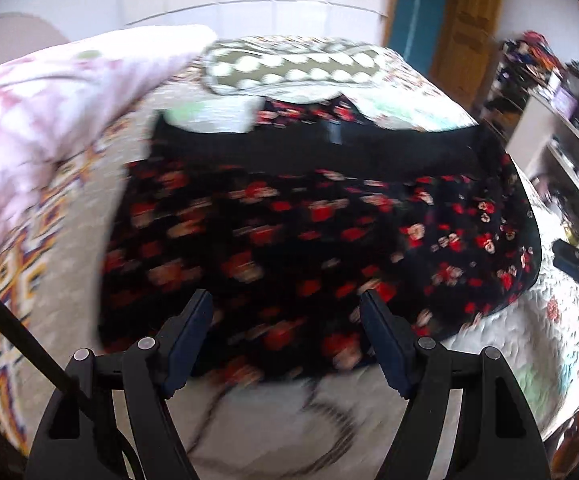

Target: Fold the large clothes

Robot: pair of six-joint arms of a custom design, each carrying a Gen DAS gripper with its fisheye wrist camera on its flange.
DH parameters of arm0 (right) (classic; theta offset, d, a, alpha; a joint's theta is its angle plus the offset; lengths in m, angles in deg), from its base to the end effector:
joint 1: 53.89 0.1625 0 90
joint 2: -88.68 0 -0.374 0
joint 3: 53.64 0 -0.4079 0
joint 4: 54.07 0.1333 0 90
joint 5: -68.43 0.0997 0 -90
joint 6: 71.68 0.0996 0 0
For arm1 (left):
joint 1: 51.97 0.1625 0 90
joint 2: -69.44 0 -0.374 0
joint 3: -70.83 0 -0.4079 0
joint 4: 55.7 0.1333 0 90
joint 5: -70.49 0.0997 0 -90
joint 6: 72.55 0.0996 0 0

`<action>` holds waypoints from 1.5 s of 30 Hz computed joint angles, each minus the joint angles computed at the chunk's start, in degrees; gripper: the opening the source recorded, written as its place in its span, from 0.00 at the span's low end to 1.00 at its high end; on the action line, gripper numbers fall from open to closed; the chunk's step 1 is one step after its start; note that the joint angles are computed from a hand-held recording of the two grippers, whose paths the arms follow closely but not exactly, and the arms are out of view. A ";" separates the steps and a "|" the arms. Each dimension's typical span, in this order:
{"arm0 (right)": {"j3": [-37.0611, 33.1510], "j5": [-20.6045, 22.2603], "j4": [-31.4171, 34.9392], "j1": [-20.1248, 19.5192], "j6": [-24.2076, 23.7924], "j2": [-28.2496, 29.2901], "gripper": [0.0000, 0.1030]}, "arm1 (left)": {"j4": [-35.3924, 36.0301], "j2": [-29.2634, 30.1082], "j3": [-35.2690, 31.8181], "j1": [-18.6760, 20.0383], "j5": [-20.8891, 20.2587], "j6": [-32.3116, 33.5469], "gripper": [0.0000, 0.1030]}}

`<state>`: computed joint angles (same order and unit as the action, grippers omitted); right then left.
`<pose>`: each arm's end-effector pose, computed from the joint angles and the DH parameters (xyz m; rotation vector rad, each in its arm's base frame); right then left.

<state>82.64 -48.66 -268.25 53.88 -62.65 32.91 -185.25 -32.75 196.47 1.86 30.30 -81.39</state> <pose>0.2092 -0.3645 0.0741 -0.0526 -2.6372 1.1699 -0.0723 -0.4536 0.3316 0.4037 2.3114 -0.7220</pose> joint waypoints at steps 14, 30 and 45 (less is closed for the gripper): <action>5.55 8.19 -6.22 -6.13 2.07 0.99 0.61 | -6.53 13.34 -4.34 3.90 1.54 1.50 0.84; 0.45 15.43 -16.17 -5.88 9.41 12.40 0.79 | 23.68 -28.54 8.61 -7.29 8.06 -17.18 0.84; -9.18 4.85 -0.26 -3.06 13.10 10.85 0.28 | 26.13 -37.18 10.85 -7.35 8.58 -18.93 0.84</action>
<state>73.47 -43.81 -268.51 50.82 -49.55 43.76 -159.12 -69.94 207.32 -5.49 38.87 -100.32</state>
